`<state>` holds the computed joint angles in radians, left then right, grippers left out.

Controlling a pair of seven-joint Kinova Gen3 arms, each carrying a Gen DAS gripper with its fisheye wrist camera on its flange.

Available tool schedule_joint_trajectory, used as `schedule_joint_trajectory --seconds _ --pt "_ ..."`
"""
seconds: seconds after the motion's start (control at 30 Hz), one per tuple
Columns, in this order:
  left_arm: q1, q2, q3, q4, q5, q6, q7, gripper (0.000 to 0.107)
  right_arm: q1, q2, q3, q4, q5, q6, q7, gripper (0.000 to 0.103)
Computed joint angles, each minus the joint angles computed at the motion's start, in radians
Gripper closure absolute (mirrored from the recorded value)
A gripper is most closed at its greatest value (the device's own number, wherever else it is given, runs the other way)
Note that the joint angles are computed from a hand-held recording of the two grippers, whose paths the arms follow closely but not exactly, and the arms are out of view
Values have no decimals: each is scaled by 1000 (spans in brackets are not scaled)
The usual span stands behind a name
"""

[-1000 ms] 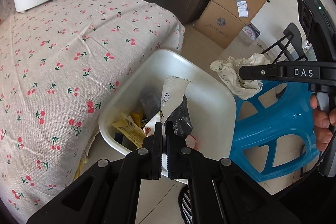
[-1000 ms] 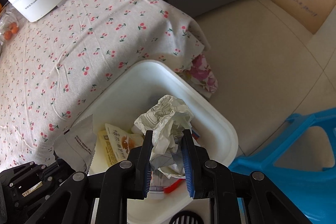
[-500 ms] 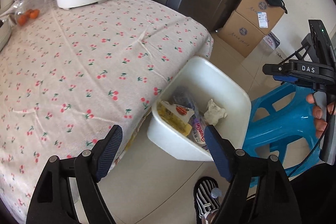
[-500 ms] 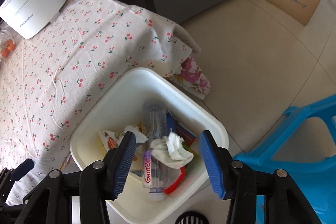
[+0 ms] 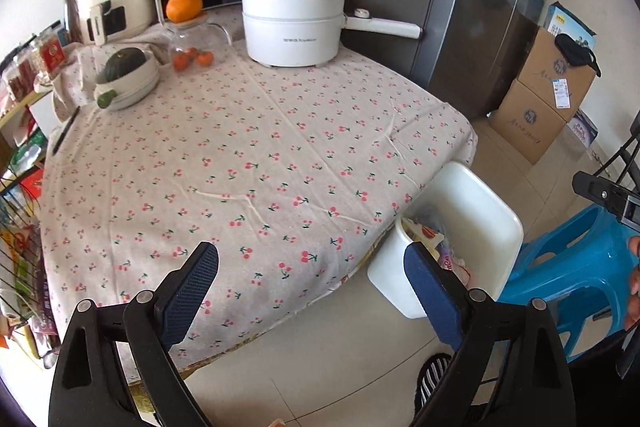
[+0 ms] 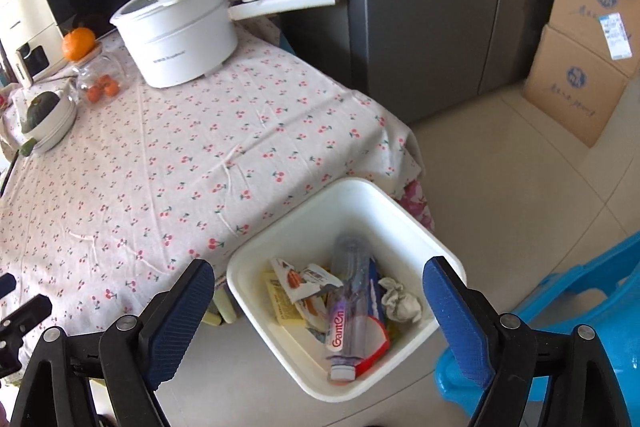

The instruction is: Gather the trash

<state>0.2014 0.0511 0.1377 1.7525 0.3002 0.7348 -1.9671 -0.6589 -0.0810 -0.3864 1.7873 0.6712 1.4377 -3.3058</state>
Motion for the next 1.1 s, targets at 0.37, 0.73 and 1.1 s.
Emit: schedule_joint_trajectory --seconds 0.37,0.73,1.1 --pt "-32 -77 -35 53 -33 -39 44 12 -209 152 -5 -98 172 169 -78 4" --pt "-24 -137 -37 83 -46 -65 56 12 -277 190 43 -136 208 151 -39 3" --pt "-12 -124 -27 72 -100 -32 97 12 -291 205 68 -147 179 147 -17 3"
